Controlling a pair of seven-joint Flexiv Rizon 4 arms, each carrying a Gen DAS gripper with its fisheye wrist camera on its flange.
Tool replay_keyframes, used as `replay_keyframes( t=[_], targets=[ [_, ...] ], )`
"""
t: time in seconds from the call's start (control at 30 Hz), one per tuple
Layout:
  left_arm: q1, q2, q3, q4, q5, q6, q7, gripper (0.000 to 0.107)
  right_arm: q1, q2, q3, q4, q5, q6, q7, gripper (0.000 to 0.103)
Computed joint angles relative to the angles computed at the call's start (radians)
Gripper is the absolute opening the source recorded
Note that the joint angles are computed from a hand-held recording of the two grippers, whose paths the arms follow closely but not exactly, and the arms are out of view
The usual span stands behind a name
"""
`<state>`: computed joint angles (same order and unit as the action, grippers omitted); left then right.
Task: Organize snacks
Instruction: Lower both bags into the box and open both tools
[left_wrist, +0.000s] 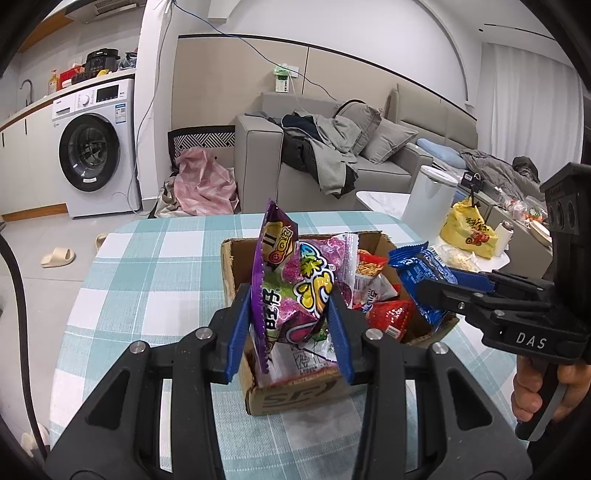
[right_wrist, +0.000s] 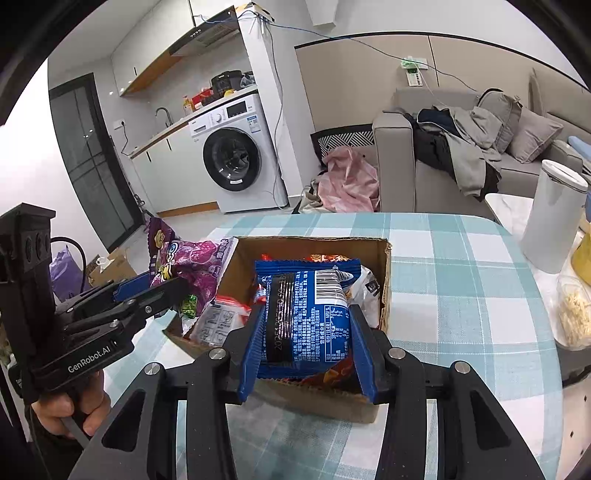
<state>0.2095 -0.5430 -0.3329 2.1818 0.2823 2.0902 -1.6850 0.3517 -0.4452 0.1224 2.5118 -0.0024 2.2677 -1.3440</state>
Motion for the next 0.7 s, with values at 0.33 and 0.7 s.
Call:
replay_keyframes(
  t=[0.33, 0.7],
  targets=[
    [-0.114, -0.061, 0.07, -0.065, -0.092, -0.015, 0.05, 0.037, -0.055, -0.049, 0.007, -0.052, -0.065, -0.036, 0.058, 0.044],
    [-0.236, -0.123, 0.145, -0.14, -0.207, -0.024, 0.131, 0.037, -0.075, -0.106, 0.006, -0.122, -0.109, -0.067, 0.105, 0.044]
  ],
)
